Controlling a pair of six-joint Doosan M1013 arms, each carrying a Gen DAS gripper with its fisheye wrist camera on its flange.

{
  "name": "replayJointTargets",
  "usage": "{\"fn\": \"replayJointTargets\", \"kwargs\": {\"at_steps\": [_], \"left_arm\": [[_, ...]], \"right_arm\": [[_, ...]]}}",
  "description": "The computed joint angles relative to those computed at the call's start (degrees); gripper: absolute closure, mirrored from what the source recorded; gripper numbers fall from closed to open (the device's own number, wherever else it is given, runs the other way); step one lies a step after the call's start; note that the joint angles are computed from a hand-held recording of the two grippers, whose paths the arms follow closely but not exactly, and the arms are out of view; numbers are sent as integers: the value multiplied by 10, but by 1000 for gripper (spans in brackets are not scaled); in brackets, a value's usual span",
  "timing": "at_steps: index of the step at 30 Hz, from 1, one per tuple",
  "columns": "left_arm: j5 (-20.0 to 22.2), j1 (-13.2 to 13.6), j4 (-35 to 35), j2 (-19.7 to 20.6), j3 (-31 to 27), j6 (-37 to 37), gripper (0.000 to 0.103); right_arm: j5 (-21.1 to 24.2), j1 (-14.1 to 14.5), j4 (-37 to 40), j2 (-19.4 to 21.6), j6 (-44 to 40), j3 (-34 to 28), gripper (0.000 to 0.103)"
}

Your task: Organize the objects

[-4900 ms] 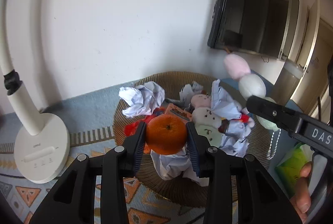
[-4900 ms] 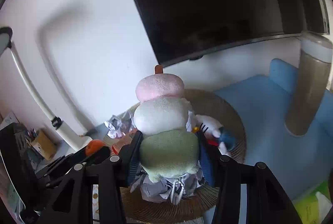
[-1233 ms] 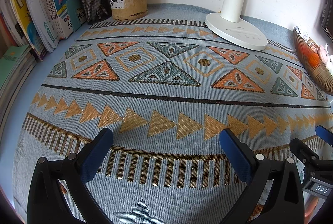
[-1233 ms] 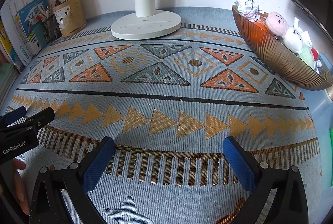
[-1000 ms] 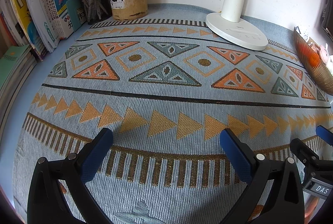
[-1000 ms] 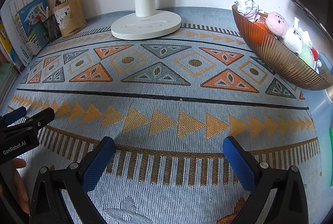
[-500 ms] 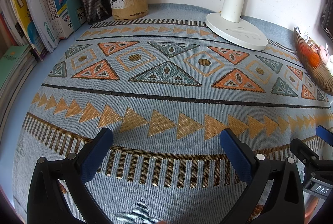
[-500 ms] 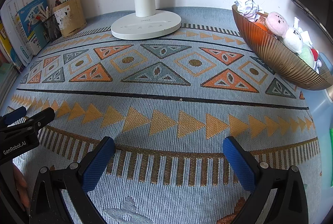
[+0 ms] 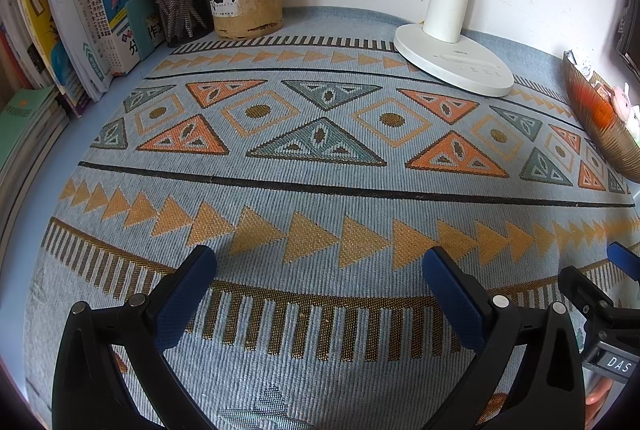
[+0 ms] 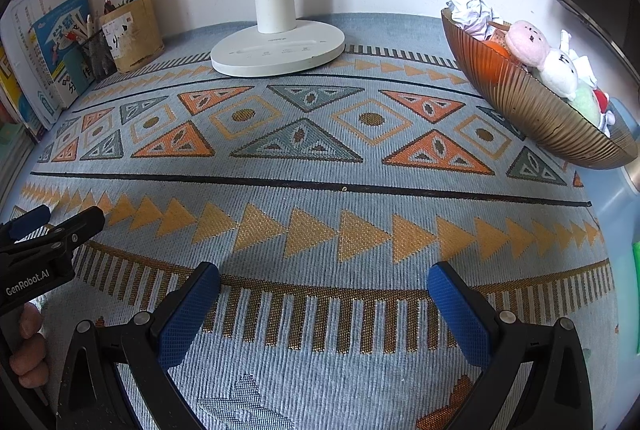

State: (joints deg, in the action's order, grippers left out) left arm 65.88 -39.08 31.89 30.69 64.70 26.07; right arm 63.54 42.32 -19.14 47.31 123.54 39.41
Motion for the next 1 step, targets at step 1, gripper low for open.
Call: {"fn": "replayJointTargets", "kwargs": {"at_steps": [1], "left_arm": [[1,-1,0,1,-1,-1,0]], "right_arm": [[0,0,0,0,-1,0,0]]}}
